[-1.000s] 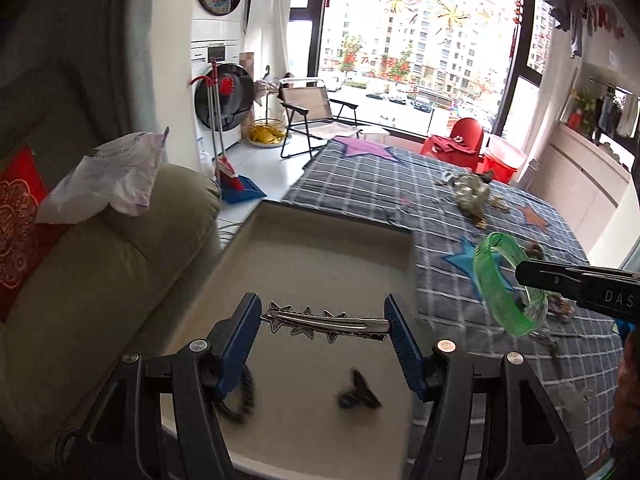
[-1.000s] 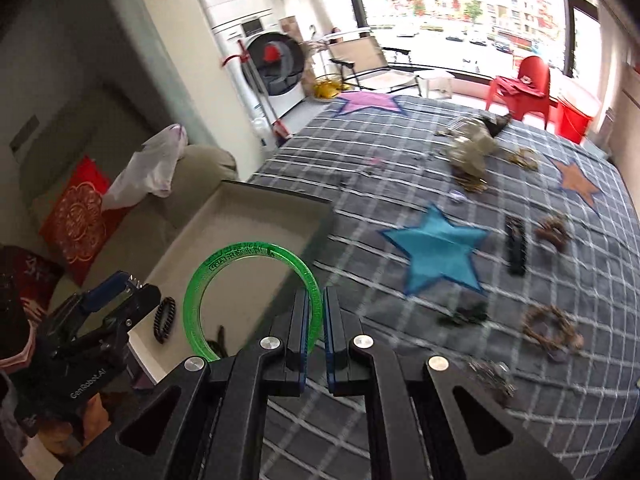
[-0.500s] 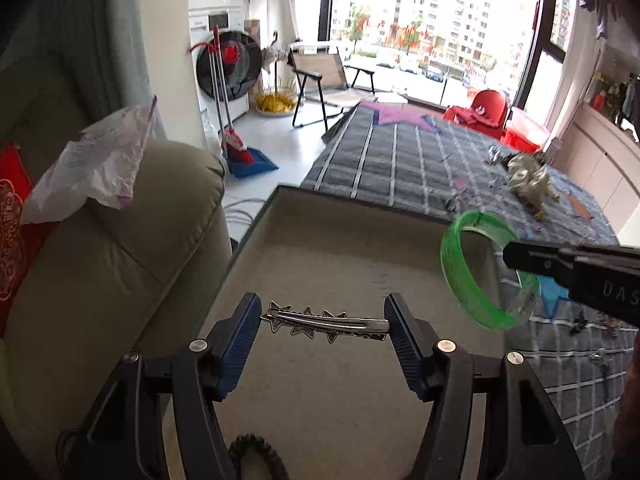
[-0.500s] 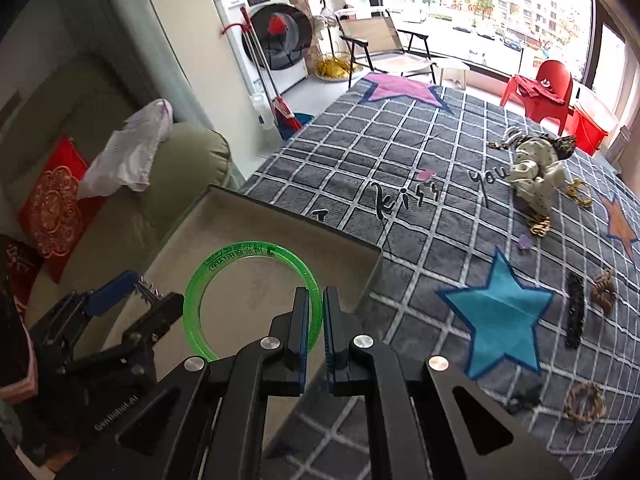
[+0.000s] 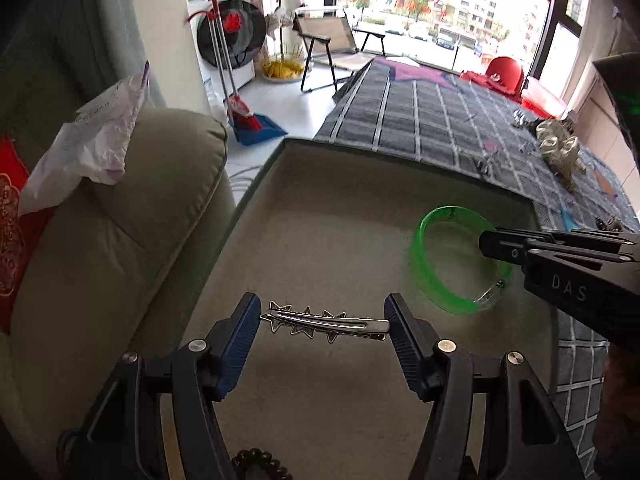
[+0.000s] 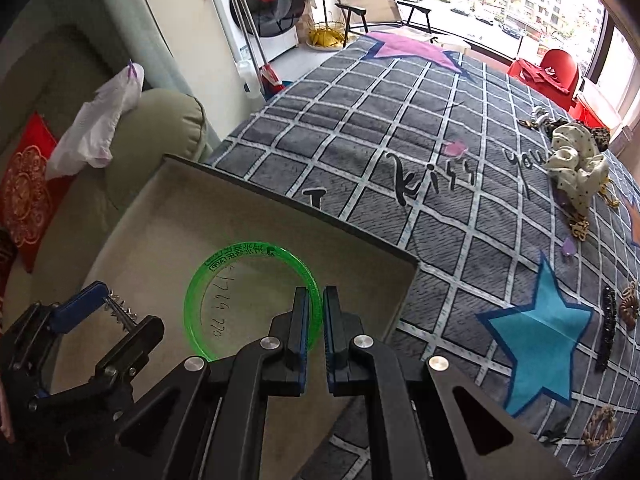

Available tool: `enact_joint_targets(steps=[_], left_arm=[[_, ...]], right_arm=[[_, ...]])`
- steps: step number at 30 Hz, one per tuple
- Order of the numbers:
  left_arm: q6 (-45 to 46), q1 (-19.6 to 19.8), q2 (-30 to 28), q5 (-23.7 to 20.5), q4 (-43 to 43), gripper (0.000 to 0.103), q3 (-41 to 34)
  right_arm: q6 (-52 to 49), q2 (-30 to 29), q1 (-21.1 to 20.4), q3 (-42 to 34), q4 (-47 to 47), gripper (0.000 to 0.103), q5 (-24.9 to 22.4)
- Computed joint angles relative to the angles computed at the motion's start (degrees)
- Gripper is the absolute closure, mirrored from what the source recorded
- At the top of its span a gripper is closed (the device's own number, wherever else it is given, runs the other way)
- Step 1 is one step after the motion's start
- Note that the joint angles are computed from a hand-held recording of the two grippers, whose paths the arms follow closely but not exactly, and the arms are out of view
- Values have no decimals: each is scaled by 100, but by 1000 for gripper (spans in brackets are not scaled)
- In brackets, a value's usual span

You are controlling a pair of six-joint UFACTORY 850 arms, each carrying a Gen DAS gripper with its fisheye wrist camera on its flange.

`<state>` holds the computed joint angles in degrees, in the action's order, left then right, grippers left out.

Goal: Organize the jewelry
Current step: 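Carry the silver hair clip and green bangle over the beige tray with both tools, then open the left tool to drop the silver clip while the right tool releases the bangle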

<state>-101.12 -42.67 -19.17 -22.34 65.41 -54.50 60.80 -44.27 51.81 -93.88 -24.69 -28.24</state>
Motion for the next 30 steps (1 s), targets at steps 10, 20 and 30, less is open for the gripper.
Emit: enact_joint_targets(steps=[10,20,30], left_arm=[[525,-8,-122,-222,-593,22,-131],[325,-139,14,-508,-423,22,-51],[-67,-431,307,-726,-265,0,194]], right_arm=[[-446,-33,-45,-51,487,92,103],[1037,823,16,932,-693,46,687],[2016,1629,136,1981,-1382,31,989]])
